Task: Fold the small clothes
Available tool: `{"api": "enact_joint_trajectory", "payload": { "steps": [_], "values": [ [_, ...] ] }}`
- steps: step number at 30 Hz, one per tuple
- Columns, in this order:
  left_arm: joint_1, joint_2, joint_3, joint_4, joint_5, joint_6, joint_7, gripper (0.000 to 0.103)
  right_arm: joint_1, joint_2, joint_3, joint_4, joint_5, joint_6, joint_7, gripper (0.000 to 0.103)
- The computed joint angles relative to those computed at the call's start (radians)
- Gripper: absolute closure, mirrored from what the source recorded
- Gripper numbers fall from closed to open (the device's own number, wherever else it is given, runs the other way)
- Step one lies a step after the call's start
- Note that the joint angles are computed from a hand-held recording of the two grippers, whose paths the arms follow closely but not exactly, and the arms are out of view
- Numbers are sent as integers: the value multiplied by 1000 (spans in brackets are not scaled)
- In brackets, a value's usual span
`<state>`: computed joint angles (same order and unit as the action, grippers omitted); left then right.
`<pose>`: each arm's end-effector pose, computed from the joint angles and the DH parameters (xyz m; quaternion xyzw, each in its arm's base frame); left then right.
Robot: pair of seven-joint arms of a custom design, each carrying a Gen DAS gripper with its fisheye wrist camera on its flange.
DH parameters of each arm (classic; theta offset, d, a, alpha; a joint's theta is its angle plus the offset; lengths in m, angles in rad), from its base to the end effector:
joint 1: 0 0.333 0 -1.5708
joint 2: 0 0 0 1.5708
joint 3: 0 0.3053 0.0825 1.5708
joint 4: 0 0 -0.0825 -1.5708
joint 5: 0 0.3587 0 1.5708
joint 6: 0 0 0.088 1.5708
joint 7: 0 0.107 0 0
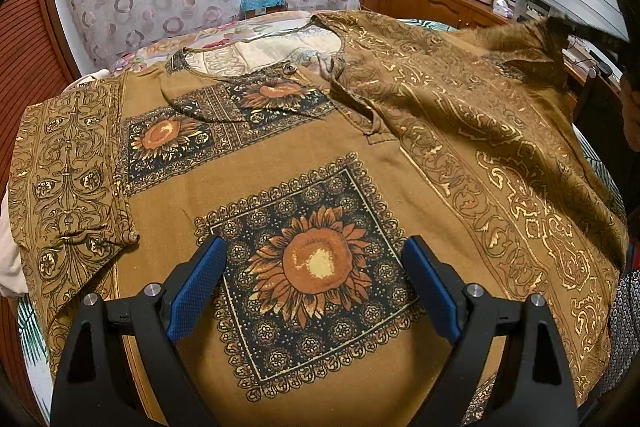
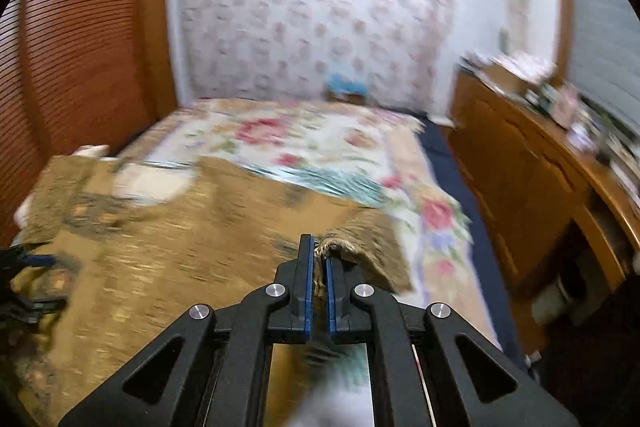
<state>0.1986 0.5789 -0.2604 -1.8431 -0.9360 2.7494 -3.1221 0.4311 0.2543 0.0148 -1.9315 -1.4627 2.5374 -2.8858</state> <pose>0.6415 0.0077 0.2504 -0.3737 0.8679 -0.3026 0.1248 0.5462 0.2734 0.3896 -0.5419 0.6855 -0.3948 0.2840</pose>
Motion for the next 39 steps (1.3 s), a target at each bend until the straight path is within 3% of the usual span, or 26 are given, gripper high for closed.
{"api": "enact_joint_trajectory", "payload": {
  "steps": [4, 6, 8, 9, 16, 19, 26, 31, 33, 34, 35, 39],
  "values": [
    [1, 0, -1, 0, 1, 0, -1, 13, 7, 56, 12, 54, -1, 114, -59, 97],
    [1, 0, -1, 0, 1, 0, 0, 13, 8, 71, 7, 51, 37, 150, -97, 84],
    [1, 0, -1, 0, 1, 0, -1, 13, 11, 65, -7, 21, 36, 186, -79, 50],
    [1, 0, -1, 0, 1, 0, -1, 13, 14, 54, -15, 1, 16, 195, -50, 46],
    [2, 1, -1, 0, 1, -1, -1, 13, -21, -50, -8, -125, -29, 189, 67, 45],
    [2, 1, -1, 1, 1, -1, -1, 13, -49, -50, 28, -119, 45, 149, 76, 45],
    [2, 1, -1, 1, 1, -1, -1, 13, -105, 107, -7, 26, 368, 264, -124, 45],
    [2, 1, -1, 1, 1, -2, -1, 13, -99, 157, -61, 78, 455, 337, -176, 45],
    [2, 1, -2, 1, 0, -1, 0, 13, -95, 171, -64, 103, 499, 324, -223, 65],
    [2, 1, -2, 1, 0, -2, 0, 13, -101, 189, -58, 125, 534, 312, -266, 84],
    [2, 1, -2, 1, 0, -2, 0, 13, -103, 193, -54, 134, 562, 301, -303, 95],
    [2, 1, -2, 1, 0, -2, 0, 13, -32, 218, -134, 185, 472, 327, -243, 98]
  ]
}}
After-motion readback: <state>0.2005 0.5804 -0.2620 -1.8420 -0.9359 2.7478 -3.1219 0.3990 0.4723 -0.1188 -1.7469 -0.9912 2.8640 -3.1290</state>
